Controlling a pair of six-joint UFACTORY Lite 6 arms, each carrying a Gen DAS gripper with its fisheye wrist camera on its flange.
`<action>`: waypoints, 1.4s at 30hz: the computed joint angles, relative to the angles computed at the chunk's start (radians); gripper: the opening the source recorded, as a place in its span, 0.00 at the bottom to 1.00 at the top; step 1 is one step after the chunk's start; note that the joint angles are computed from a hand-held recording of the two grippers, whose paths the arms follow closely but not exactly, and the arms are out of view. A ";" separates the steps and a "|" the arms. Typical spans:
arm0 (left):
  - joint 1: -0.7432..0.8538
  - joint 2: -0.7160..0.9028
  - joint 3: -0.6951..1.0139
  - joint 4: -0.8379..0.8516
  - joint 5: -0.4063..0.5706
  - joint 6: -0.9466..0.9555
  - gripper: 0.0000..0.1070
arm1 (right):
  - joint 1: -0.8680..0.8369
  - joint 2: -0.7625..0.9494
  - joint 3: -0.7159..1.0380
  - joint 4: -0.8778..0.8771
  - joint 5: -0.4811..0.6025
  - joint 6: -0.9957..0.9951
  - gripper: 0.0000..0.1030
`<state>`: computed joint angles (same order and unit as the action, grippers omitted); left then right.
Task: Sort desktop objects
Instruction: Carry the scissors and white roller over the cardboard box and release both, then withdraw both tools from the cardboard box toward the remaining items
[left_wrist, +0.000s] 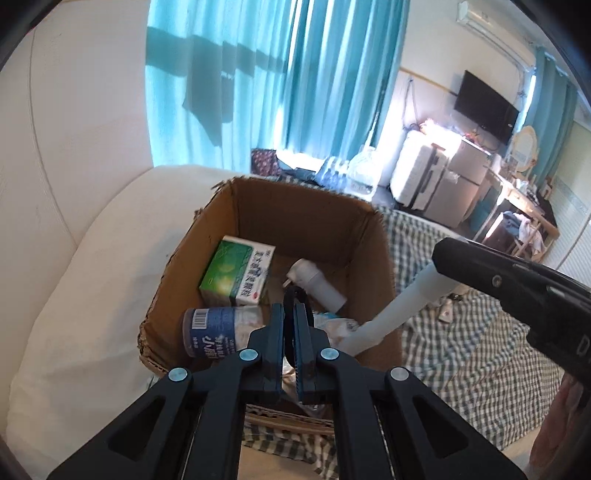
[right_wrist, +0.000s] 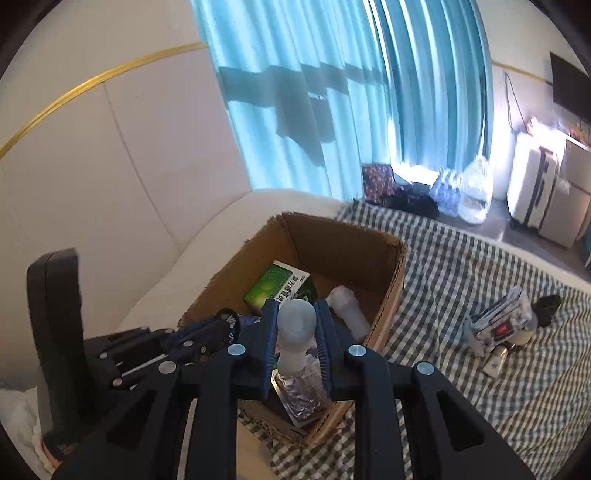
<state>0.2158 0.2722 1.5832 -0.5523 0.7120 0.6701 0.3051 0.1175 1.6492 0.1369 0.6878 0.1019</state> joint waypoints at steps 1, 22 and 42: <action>-0.006 0.025 0.020 0.045 -0.002 -0.047 0.10 | 0.008 0.041 0.043 -0.040 0.026 0.049 0.27; -0.305 -0.205 -0.262 0.253 -0.207 -0.337 0.92 | -0.693 -0.440 -0.518 0.367 -0.082 -0.462 0.87; -0.823 0.575 0.402 0.843 -0.242 -1.065 0.96 | -1.161 0.181 -0.199 0.771 -0.034 -1.239 1.00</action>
<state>-0.6075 0.8472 1.9855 0.2909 0.4700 -0.3945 -0.8555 0.2987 1.4500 0.9082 0.6535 -1.1368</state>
